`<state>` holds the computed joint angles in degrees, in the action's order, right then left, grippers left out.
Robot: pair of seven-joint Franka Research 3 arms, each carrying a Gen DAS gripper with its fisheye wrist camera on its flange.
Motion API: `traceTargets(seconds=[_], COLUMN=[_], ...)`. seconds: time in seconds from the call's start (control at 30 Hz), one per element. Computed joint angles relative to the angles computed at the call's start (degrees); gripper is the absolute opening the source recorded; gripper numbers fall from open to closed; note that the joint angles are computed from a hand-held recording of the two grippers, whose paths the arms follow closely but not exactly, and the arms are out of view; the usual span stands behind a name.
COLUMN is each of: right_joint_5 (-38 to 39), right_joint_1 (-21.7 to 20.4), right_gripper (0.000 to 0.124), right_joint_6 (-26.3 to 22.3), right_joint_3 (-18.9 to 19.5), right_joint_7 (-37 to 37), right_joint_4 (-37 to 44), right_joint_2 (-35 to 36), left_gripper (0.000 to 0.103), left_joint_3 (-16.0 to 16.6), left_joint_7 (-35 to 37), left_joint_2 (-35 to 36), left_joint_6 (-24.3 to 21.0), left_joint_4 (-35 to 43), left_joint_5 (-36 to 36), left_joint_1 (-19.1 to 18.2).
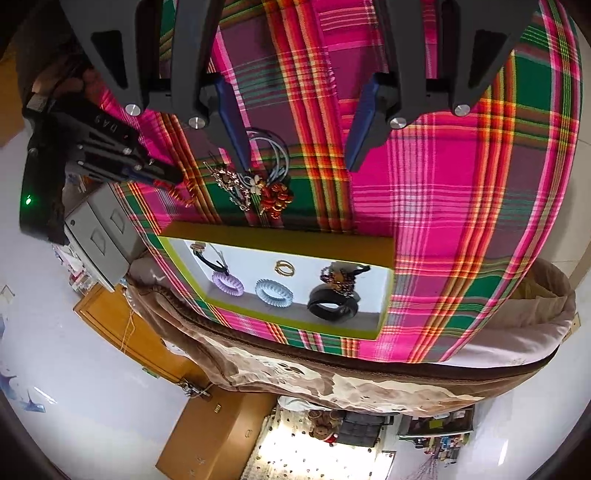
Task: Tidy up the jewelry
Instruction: 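Grasp the red beaded tassel on the cloth with the right tool, then grasp the red knot tassel with the left tool while the right tool holds its tassel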
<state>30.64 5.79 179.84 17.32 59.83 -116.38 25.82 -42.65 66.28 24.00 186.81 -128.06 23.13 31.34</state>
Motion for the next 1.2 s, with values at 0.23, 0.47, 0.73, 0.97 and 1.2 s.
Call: traceTargets(seconds=[0.23, 0.47, 0.73, 0.97, 1.2], right_joint_5=[1.84, -0.05, -3.96, -7.05, -9.45], right_joint_1=[-4.44, -8.45, -12.47, -15.51, -15.87], right_gripper=[0.017, 0.017, 0.017, 0.017, 0.017], right_joint_6=[4.14, 6.09, 6.96, 7.45, 7.62], right_joint_3=[4.15, 7.64, 10.9, 13.73, 13.75], right_joint_7=[0.3, 1.9, 4.62, 6.63, 8.79], right_joint_4=[-1.96, -3.76, -4.73, -5.04, -5.26], right_joint_2=[-1.24, -2.17, -2.04, -1.27, -1.17], left_gripper=[0.055, 0.055, 0.055, 0.054, 0.042], left_joint_3=[0.85, 6.85, 15.15, 16.96, 26.33], left_joint_7=[2.72, 5.78, 8.33, 11.7, 10.04], left_joint_2=[2.17, 3.57, 4.05, 4.92, 3.89], left_joint_6=[-3.32, -6.78, -10.11, -11.03, -12.12], left_joint_4=[3.57, 8.69, 12.32, 14.2, 15.3], left_joint_5=[-1.6, -5.68, -8.74, -13.99, -12.83], left_joint_1=[-2.69, -10.93, -20.4, -22.7, -31.96])
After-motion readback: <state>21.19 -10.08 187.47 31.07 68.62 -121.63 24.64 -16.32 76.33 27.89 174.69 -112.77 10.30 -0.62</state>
